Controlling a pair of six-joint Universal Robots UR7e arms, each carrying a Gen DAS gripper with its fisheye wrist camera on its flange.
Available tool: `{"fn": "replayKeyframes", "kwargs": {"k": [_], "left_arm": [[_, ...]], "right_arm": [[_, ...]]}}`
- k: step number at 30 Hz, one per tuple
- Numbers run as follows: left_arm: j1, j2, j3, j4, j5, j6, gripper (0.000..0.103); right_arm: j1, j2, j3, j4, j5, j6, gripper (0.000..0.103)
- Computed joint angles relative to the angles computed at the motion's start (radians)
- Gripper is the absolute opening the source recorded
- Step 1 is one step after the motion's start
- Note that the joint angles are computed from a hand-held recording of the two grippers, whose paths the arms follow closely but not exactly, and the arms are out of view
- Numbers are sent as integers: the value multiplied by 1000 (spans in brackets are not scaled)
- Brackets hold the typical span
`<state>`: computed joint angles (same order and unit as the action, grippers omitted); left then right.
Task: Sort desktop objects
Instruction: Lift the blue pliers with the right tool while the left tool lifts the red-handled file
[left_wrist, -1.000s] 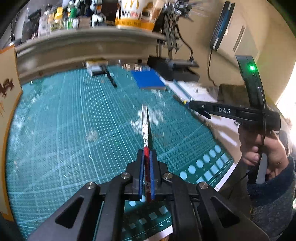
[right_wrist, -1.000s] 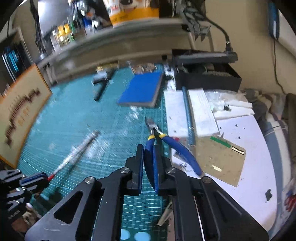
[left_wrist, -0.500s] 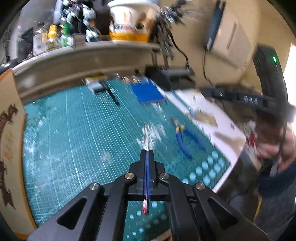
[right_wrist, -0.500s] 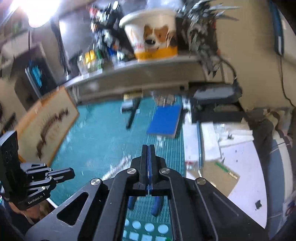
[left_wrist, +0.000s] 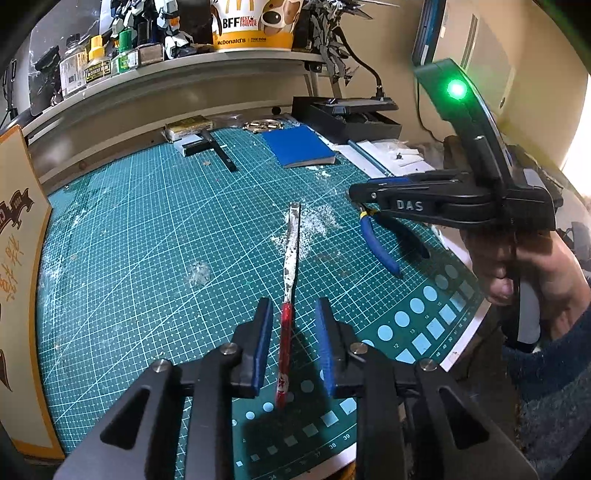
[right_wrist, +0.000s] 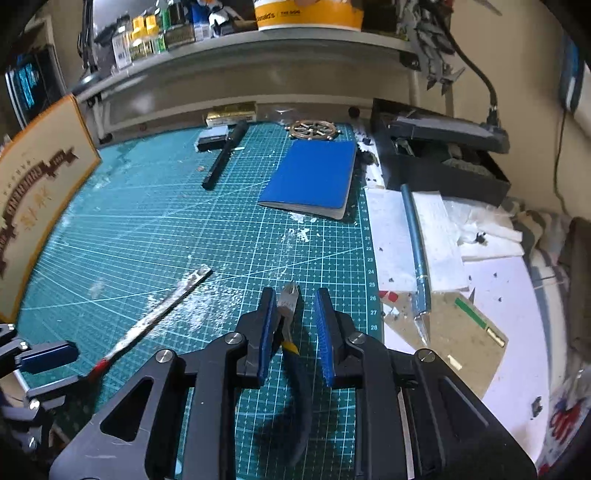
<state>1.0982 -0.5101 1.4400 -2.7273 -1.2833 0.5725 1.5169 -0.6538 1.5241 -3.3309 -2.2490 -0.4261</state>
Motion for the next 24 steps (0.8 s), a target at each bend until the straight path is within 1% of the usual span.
{"fn": "replayKeyframes", "kwargs": {"k": [7,11,14,16,18,22,24], "left_arm": [[4,15,-6,10,2,-10,24],[6,15,2,-5,-5,-8,24],[7,15,8,-21,-8,-2,25],[6,15,14,-32,-11,5,28],[8,14,22,-45,-23,11,35],[1,17,44,-89,-14,33,40],[1,17,47,-94,-18,36,44]], "right_arm": [[12,36,-37,0,-41,-17,20],[13,48,-48,-7,-55,-24,20],[12,47,-46,-8,-52,-19,20],[12,48,-46,-16,-51,-22,21],[12,49,-44,-23,-50,-23,21],[13,53,-45,-35,-53,-31,21],[14,55,-47,-39,-59,-33,22]]}}
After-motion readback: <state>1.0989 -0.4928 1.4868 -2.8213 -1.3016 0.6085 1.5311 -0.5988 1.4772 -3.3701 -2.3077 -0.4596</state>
